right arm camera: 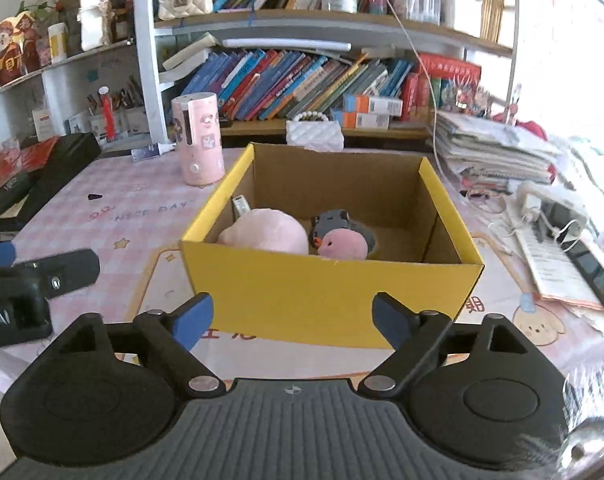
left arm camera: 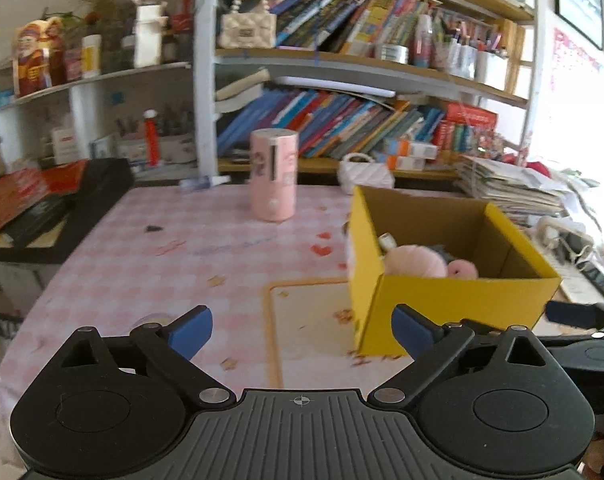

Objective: Organize objects

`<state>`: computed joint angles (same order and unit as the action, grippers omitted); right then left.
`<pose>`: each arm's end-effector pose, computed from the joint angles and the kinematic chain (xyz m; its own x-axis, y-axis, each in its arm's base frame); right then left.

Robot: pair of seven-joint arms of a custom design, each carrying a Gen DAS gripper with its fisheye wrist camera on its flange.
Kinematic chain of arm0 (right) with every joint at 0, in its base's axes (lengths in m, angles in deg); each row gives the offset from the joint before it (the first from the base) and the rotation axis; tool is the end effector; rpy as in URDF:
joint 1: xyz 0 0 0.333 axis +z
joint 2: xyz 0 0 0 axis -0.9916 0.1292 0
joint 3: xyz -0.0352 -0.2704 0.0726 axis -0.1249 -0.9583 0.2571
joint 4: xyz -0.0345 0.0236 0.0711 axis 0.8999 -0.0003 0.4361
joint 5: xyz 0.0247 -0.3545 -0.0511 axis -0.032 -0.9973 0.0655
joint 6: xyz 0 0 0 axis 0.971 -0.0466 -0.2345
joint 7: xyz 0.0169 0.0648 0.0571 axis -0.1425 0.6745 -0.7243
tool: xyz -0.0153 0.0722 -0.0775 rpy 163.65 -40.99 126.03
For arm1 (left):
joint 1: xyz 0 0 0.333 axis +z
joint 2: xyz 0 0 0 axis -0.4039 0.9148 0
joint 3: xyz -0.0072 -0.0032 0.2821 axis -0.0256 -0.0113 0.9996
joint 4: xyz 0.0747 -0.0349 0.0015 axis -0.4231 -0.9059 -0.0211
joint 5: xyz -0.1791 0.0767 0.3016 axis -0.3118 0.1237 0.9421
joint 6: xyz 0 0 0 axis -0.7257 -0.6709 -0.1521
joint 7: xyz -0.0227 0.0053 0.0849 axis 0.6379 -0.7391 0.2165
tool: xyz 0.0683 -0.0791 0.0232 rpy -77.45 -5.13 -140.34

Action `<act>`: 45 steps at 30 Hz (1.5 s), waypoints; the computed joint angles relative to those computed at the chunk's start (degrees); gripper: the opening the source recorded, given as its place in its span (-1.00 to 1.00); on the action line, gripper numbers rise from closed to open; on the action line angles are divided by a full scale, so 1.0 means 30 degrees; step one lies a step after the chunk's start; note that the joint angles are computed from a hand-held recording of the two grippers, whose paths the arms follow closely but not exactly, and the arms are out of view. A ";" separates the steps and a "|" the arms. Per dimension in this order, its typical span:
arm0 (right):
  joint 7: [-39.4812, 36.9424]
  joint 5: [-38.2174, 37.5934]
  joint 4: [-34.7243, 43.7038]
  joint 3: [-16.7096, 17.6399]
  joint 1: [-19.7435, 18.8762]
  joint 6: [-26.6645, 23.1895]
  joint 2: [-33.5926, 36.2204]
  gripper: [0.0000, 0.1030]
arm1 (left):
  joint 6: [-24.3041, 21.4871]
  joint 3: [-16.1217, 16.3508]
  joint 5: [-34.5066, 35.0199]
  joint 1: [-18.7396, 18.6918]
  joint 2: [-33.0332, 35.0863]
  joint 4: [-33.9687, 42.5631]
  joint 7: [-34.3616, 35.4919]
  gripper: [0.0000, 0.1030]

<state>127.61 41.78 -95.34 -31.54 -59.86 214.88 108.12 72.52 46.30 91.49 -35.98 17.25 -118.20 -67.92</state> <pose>0.6725 0.2313 0.4569 0.3072 -0.9516 0.0124 -0.5460 -0.1869 -0.8167 0.6033 -0.1946 0.4650 0.1919 -0.9805 0.0427 -0.5118 -0.1371 -0.8481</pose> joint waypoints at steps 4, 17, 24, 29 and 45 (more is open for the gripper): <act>0.1530 -0.0879 -0.1774 -0.1571 0.1574 0.1005 -0.0892 0.89 | -0.0874 -0.0081 0.0956 -0.0074 -0.1173 -0.1521 -0.1339 0.92; 0.6748 -0.5189 -0.4630 -0.6122 0.6014 0.1655 -0.2213 0.95 | -0.2073 -0.1189 0.1200 0.0879 -0.2903 -0.3866 -0.1707 0.93; 0.9415 -0.7739 -0.5047 -0.7060 0.6941 0.1045 -0.2531 0.95 | -0.2229 -0.1435 0.0785 0.1136 -0.3213 -0.4420 -0.1649 0.94; 1.0795 -0.9244 -0.4965 -0.6840 0.6833 0.0370 -0.2660 0.95 | -0.2384 -0.1530 0.0661 0.1198 -0.3350 -0.4673 -0.1715 0.94; 1.2359 -1.1795 -0.4461 -0.3328 0.3997 -0.1182 -0.2969 0.95 | -0.2971 -0.1623 -0.0321 0.1291 -0.3413 -0.4903 -0.0980 1.00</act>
<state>164.69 6.39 -108.73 -41.53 -47.86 211.33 99.22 63.60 41.43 90.53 -32.10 7.01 -132.90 -70.86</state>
